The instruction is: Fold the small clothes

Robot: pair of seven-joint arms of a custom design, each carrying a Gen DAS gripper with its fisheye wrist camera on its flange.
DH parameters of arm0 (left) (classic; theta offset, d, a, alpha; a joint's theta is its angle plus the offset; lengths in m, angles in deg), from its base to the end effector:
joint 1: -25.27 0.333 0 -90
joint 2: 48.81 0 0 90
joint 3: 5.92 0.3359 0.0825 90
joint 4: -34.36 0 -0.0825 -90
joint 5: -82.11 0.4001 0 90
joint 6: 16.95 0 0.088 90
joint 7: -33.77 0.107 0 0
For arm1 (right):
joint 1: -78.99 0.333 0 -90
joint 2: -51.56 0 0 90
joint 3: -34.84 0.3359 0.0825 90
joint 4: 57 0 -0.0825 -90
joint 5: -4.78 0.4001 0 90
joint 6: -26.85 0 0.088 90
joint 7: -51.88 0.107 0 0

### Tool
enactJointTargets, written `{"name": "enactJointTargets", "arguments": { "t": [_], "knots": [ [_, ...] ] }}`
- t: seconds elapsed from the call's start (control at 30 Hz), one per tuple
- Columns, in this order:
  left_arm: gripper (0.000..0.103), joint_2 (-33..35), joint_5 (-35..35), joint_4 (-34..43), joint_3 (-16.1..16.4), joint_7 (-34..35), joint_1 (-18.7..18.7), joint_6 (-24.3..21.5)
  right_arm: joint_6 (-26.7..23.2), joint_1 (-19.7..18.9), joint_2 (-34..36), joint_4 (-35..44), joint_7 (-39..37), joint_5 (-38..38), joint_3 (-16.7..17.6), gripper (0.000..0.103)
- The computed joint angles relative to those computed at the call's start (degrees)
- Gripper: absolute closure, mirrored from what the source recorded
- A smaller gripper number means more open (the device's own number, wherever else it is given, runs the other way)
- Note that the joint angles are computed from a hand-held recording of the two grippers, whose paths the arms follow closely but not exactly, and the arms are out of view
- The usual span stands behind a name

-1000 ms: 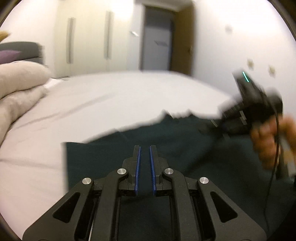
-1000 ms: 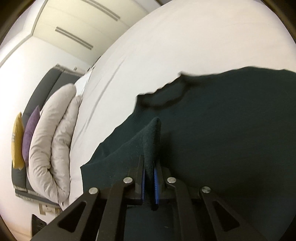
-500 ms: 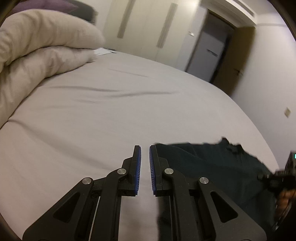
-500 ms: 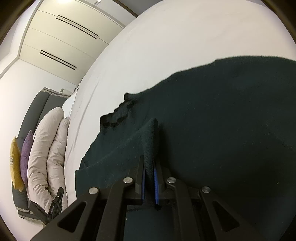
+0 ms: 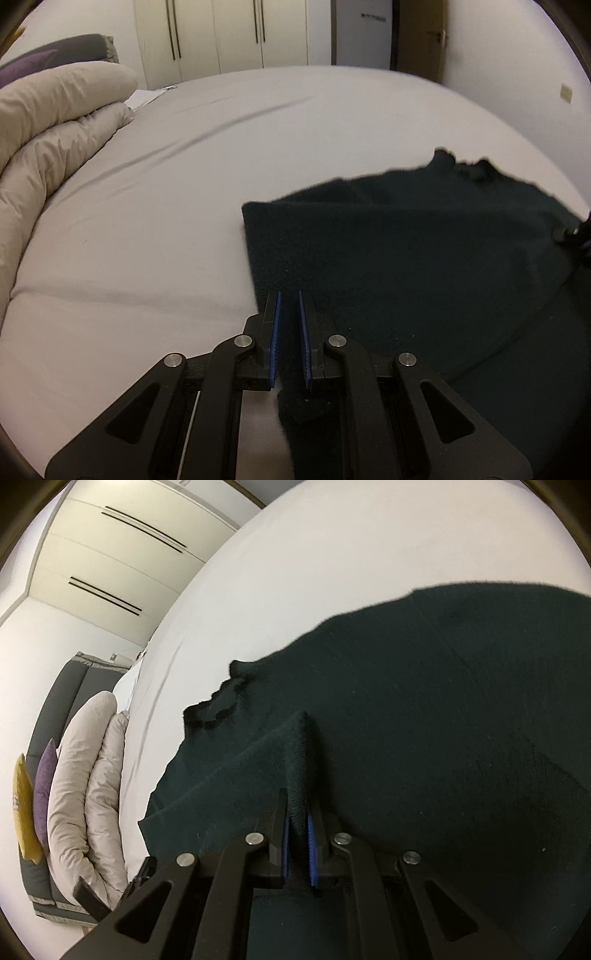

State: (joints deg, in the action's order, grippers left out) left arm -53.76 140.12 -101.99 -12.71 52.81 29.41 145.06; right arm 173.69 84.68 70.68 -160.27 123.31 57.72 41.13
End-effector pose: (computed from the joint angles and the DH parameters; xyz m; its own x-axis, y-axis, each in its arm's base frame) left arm 0.5199 -0.0676 0.4062 0.3078 -0.9500 -0.0531 -0.7247 -0.1979 -0.6600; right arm 0.6799 0.1247 0.4134 -0.0137 -0.7809 -0.6245 -0.9039 0.2767 -0.3262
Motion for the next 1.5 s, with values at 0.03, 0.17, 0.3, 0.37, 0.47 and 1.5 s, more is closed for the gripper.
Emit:
{"name": "enactJointTargets", "arguments": {
  "t": [0.03, 0.17, 0.3, 0.37, 0.47, 1.5],
  "knots": [
    [0.094, 0.60, 1.04, 0.52, -0.33, -0.53, -0.07, -0.95, -0.40, 0.07, 0.33, 0.29, 0.75, -0.51, -0.22, 0.095],
    [0.094, 2.04, 2.46, 1.68, -0.21, -1.18, -0.88, -2.74, -2.17, -1.16, 0.60, 0.33, 1.16, 1.77, 0.10, 0.095],
    [0.094, 1.84, 2.79, 1.57, 0.04, -1.56, -1.40, -3.32, 3.38, 1.88, -2.80, -3.13, 8.31, -5.65, -2.62, 0.080],
    [0.094, 1.81, 2.96, 1.71, -0.02, -1.56, -1.65, -3.96, 10.58, 5.53, -5.53, -6.59, 16.30, -15.87, -5.21, 0.073],
    [0.094, 1.89, 3.32, 1.94, -0.06, -1.84, -1.93, -4.52, 15.11, 2.62, -7.69, -8.04, 5.03, -7.89, 0.84, 0.073],
    [0.094, -6.43, 34.61, -0.35, -0.68, -37.48, 2.05, 7.17, 0.11, -17.63, -18.82, -25.65, -11.74, 36.87, -17.88, 0.039]
  ]
}}
